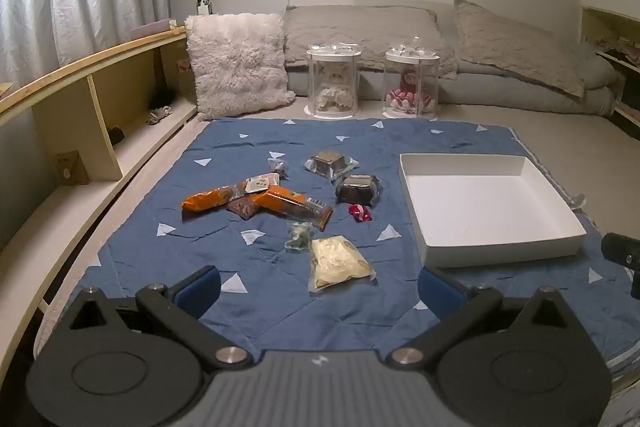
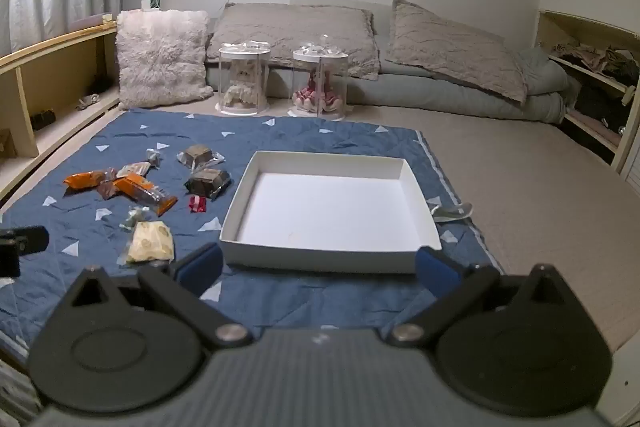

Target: Organize snacks

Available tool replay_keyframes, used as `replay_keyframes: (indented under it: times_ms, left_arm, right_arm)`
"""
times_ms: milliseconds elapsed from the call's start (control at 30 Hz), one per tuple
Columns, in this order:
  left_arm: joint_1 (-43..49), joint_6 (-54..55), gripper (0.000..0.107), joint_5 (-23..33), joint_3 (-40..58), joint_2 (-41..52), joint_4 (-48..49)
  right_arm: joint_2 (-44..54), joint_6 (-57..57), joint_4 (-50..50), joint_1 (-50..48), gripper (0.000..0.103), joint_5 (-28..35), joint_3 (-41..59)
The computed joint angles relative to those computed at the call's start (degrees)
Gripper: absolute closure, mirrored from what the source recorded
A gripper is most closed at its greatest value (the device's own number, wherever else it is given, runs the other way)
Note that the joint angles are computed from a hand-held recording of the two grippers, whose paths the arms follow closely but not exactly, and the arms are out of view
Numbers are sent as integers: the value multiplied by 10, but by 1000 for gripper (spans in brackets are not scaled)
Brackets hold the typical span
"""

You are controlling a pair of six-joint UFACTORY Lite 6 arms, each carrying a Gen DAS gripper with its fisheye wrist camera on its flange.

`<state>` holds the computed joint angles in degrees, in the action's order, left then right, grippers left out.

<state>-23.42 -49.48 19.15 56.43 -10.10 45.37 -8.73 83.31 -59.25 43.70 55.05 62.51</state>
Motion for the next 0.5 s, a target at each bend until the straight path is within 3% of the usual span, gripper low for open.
replay_keyframes:
  times_ms: [500]
  left_arm:
    - [0, -3, 4, -1, -1, -1, 1]
  right_arm:
    - [3, 1, 1, -2, 0, -4, 1]
